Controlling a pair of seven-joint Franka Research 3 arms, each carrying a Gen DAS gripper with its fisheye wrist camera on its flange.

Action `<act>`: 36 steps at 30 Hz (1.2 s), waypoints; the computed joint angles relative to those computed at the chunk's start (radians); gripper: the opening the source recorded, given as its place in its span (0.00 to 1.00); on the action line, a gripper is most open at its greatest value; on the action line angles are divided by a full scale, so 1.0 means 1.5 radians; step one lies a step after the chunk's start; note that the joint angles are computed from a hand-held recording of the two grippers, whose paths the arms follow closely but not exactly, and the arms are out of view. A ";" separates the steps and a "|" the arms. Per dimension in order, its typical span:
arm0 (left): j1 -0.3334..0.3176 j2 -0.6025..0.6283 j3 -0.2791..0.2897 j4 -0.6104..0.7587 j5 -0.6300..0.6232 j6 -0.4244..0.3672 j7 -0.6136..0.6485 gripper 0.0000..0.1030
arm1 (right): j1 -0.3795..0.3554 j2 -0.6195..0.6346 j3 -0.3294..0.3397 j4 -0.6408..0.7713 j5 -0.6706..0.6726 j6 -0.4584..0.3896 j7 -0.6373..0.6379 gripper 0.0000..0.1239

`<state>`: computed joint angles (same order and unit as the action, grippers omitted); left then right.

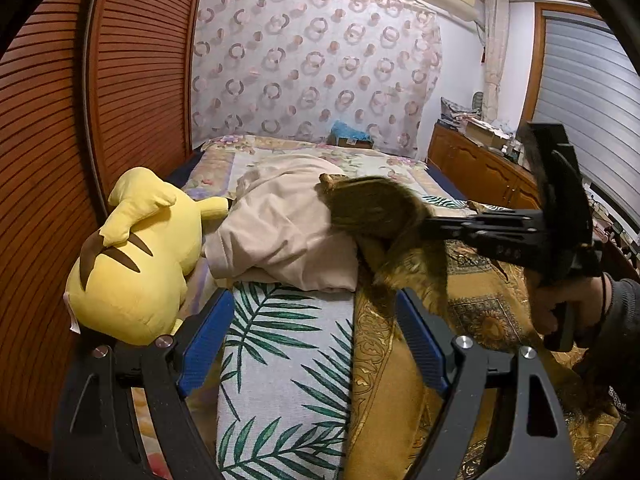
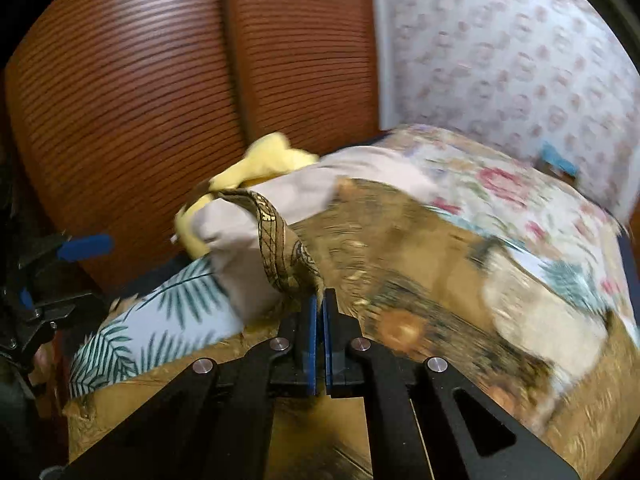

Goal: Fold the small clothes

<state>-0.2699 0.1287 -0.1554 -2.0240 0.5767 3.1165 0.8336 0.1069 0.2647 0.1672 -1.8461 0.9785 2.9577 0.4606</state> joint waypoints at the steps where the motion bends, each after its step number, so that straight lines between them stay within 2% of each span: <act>1: 0.000 0.001 -0.001 0.002 -0.001 0.000 0.002 0.81 | 0.002 -0.007 -0.009 -0.016 -0.006 0.014 0.016 0.02; 7: -0.002 0.010 -0.011 0.013 -0.015 -0.004 0.025 0.81 | 0.005 -0.032 -0.043 -0.081 -0.062 0.068 0.107 0.03; 9: -0.003 0.013 -0.015 0.017 -0.024 -0.007 0.034 0.81 | 0.038 -0.050 -0.080 -0.117 -0.150 0.101 0.194 0.14; 10: -0.001 0.016 -0.021 0.019 -0.033 -0.009 0.045 0.81 | 0.034 -0.054 -0.075 -0.123 -0.161 0.103 0.206 0.17; 11: -0.003 0.018 -0.022 0.025 -0.038 -0.013 0.050 0.81 | 0.007 -0.057 -0.046 -0.123 -0.131 0.099 0.177 0.22; 15: -0.011 0.034 -0.025 0.047 -0.049 -0.019 0.068 0.81 | -0.016 -0.078 -0.015 -0.125 -0.085 0.080 0.135 0.38; 16: -0.009 0.041 -0.031 0.055 -0.057 -0.023 0.081 0.81 | -0.020 -0.086 -0.015 -0.127 -0.069 0.071 0.117 0.40; 19: -0.007 0.057 -0.043 0.081 -0.080 -0.035 0.114 0.80 | -0.009 -0.119 -0.041 -0.152 -0.075 0.059 0.116 0.42; 24: 0.009 0.099 -0.085 0.139 -0.148 -0.057 0.212 0.80 | 0.001 -0.137 -0.079 -0.171 -0.103 0.048 0.138 0.46; 27: 0.012 0.131 -0.106 0.189 -0.183 -0.093 0.271 0.65 | 0.000 -0.146 -0.092 -0.188 -0.115 0.058 0.143 0.45; 30: 0.029 0.172 -0.143 0.245 -0.245 -0.133 0.348 0.50 | 0.000 -0.153 -0.108 -0.205 -0.181 0.061 0.194 0.45; 31: 0.026 0.187 -0.144 0.267 -0.258 -0.149 0.363 0.46 | -0.003 -0.154 -0.112 -0.207 -0.195 0.055 0.207 0.45; 32: 0.019 0.202 -0.141 0.290 -0.267 -0.167 0.375 0.46 | -0.006 -0.153 -0.116 -0.209 -0.203 0.051 0.218 0.45; 33: 0.008 0.221 -0.133 0.319 -0.269 -0.189 0.381 0.45 | -0.010 -0.149 -0.111 -0.205 -0.167 0.055 0.183 0.45; 36: -0.032 0.269 -0.095 0.399 -0.260 -0.251 0.370 0.45 | -0.015 -0.141 -0.113 -0.204 -0.167 0.051 0.192 0.45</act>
